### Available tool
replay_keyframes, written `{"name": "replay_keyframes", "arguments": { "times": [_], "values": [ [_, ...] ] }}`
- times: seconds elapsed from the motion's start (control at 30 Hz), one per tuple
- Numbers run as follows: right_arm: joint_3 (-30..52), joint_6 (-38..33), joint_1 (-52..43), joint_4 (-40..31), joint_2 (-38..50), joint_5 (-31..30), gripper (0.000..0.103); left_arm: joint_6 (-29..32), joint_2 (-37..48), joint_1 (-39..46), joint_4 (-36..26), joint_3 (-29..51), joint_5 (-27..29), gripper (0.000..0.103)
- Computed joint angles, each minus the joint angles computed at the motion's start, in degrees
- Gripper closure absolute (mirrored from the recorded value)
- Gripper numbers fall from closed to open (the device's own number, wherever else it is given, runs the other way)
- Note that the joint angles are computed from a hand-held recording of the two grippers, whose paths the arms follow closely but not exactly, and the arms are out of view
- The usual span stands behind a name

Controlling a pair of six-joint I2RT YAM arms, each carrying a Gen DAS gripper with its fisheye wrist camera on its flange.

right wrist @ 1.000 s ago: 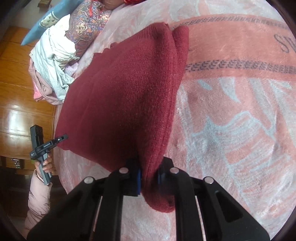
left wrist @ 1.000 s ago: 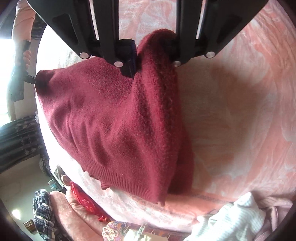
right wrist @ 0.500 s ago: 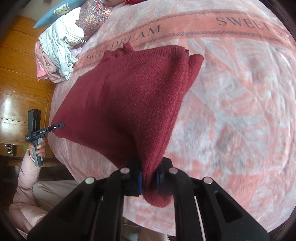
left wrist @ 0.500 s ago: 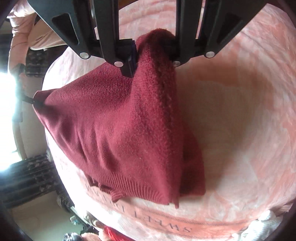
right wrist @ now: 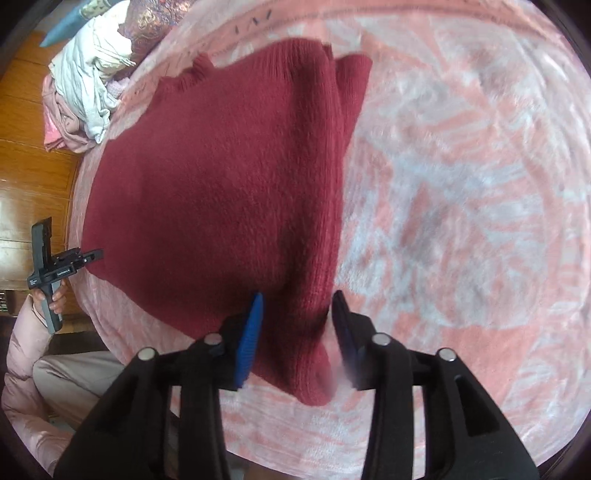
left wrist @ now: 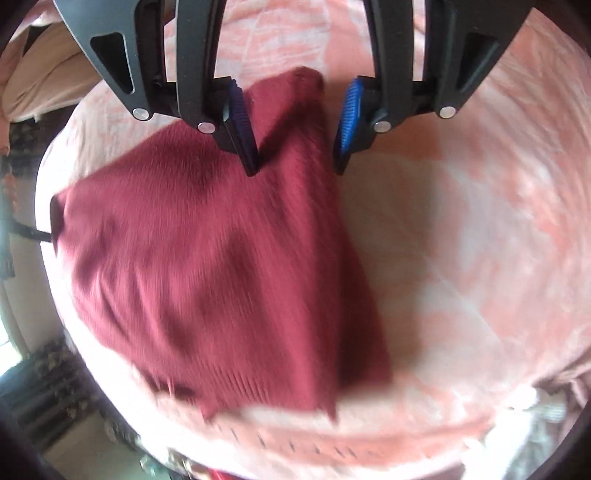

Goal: Fold small clothes
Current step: 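Open both tools and release the folded sweater onto the bed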

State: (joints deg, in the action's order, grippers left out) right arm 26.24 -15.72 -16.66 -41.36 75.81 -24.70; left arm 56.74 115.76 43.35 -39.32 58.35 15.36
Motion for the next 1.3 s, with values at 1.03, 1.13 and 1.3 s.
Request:
{"name": "replay_keyframes", "arguments": {
  "times": [1.03,1.13,1.3],
  "values": [
    [24.9,14.4,8.7,18.6,27.8,-2.0,0.097,-27.4,10.2,-18.4,19.9,9.2,-1.2,0.092],
    [25.2,15.5,9.7,20.9,34.9,0.2,0.097,-25.2,9.4,-20.8,26.6,5.1,-5.4,0.088],
    [23.8,15.5,10.9,21.2,32.2,2.9,0.093,-25.9,7.1,-21.6,27.3,3.4,-7.3,0.068]
  ]
}}
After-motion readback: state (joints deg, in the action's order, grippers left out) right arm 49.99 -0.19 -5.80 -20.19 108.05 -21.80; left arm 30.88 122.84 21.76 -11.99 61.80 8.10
